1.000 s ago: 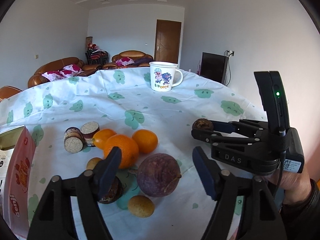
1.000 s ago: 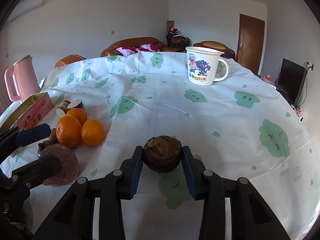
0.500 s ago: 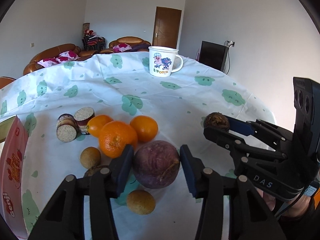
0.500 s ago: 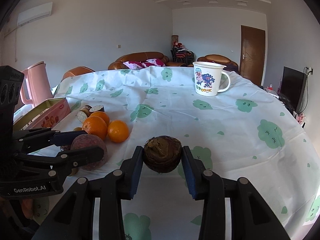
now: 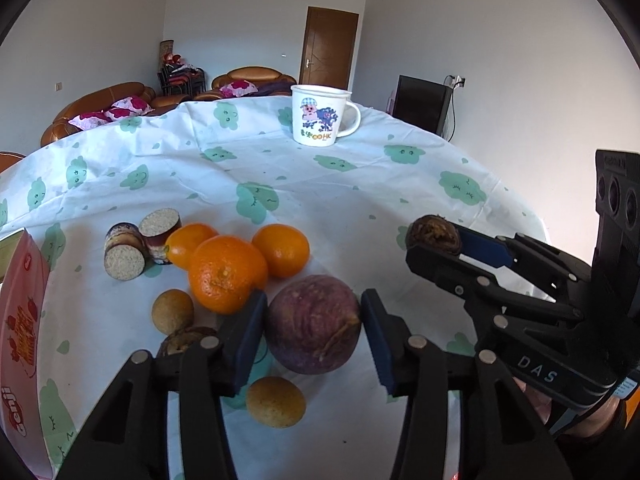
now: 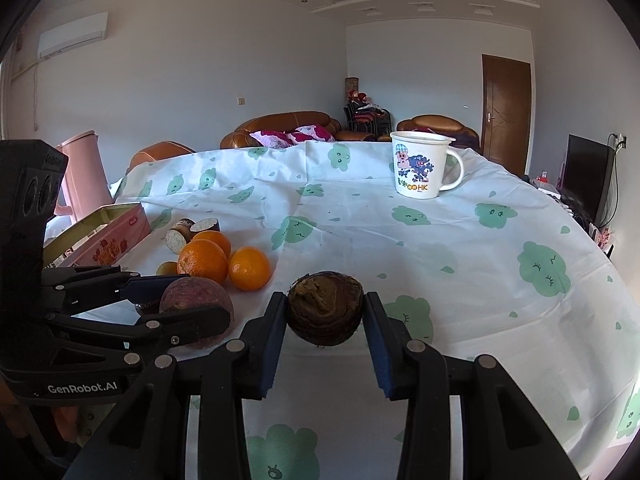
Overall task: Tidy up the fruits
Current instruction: 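Carry both held fruits over the open tin box with both grippers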
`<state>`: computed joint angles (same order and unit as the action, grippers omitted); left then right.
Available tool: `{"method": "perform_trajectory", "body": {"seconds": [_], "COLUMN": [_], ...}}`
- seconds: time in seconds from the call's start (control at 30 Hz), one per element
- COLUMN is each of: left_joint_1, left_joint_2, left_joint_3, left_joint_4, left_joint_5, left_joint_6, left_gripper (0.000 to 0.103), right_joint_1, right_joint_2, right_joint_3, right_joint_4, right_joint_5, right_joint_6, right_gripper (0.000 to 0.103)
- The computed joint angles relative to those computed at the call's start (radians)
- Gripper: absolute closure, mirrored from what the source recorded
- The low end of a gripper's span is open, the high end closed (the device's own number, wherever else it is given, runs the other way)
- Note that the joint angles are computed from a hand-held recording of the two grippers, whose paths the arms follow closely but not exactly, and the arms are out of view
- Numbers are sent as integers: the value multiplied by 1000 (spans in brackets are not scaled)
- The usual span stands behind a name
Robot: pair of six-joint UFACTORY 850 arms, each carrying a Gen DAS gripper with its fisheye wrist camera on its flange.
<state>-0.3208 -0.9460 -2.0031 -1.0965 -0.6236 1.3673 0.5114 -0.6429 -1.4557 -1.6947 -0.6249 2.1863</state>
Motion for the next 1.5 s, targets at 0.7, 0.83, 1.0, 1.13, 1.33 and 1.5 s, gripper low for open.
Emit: {"method": "perform_trajectory", "body": {"seconds": [0.7,0.83,1.0,1.13,1.33,1.5], "left_joint_1": [62,79,98,114,135,153], "left_joint_2": [109,112,118,119,111,101], "left_joint_3": [169,170,177,175,162,144], "left_joint_4": [-505,-553,-622,-656,-696,-691], "left_joint_5": [53,66,105,137,172,187], "left_joint_6": [432,462,512,529,549,524], "left_gripper": [53,53,53,53,53,53], "right_joint_1": [29,34,40,42,47,52], "right_joint_2": [-44,-69,-106,-139,-200,-256], "right_joint_3": [-111,-162,-233,-296,-410,-514], "right_joint_4": [-102,-103,-97,-68,16,111], "right_joint_5": [20,45,77,107,152,183], "right_joint_6": [-24,-55,-100,-156,-292,-427], "right_gripper": [62,62,62,62,62,62]}}
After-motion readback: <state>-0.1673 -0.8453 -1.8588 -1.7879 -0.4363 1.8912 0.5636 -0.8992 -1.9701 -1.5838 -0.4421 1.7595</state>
